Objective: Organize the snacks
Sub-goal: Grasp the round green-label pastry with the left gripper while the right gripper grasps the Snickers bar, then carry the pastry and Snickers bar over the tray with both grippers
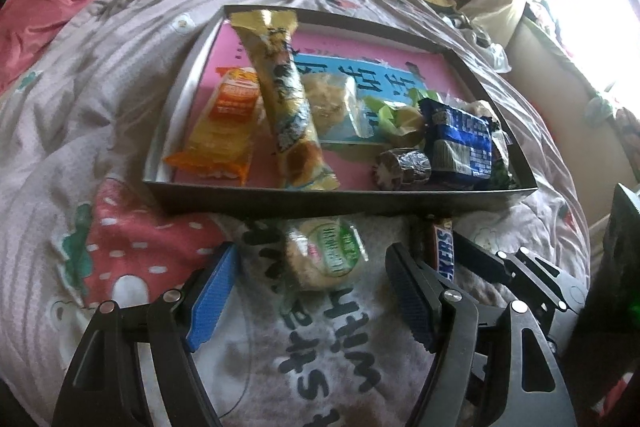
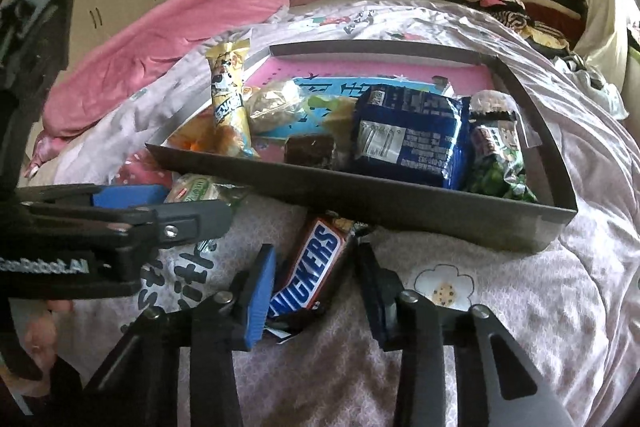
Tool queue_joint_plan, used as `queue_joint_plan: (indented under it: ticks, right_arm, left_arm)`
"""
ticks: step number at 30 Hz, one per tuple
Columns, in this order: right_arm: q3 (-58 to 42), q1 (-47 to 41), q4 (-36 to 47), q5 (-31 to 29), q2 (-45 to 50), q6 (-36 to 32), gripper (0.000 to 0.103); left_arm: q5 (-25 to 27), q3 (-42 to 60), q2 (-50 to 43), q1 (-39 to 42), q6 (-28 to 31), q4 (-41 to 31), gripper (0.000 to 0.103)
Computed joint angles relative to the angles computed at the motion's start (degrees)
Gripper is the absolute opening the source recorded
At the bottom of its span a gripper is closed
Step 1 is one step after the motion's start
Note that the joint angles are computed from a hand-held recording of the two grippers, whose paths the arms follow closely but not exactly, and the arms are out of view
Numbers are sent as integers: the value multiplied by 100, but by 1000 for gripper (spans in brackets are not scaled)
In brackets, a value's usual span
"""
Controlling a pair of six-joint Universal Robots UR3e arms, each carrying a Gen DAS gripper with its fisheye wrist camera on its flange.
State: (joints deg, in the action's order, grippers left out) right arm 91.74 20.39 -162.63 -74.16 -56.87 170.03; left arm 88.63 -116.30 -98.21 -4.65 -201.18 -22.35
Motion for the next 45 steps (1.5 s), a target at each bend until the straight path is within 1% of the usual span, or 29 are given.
queue_joint_plan:
  ticks: [1,2,3,4,6,7,11,15,18,21,26,36,45]
  right_arm:
    - [7,-39,40,69,-22,6,37]
    - [28,-88,84,155,-57,10,35]
    - [49,-118,119,208,-89,13,35]
    - [84,-175,159,301,-136,0,34]
    - [120,-224,207,388,-192,-25,34]
    - [146,-253,231,437,-228,-36,33]
    - [252,-362,328,720,-390,-137,30]
    - [406,-439,286,1007,-549,-255,29]
    - [518,-471,96,1219,-649,-266,29]
    - [638,-536,-179,1434,-734,-225,29]
    - [791,-661,-571,1585,-840,-86,29]
    - [877,-952,-1023,1592,-942,280,29]
    - [782,-1309,-1267,1513,-929,603,29]
  left_arm:
    - [43,78,-98,-46,-19,-8,77]
    - [43,107,-159,-63,-23,25,74]
    - [17,128,-205,-70,-17,43,67]
    - [21,163,-254,-87,-18,29,64]
    - [118,221,-325,-119,-17,-21,51]
    - [117,194,-334,-101,-9,15,48]
    - [-205,-129,-91,139,48,208,40]
    - [-303,-367,224,205,56,228,39]
    - [-294,-513,556,178,54,211,39]
    - [-257,-521,788,138,33,164,39]
    - [-118,-349,1020,69,38,40,39]
    - [-15,216,713,-114,74,-34,39]
    - [120,813,181,-312,68,-130,39]
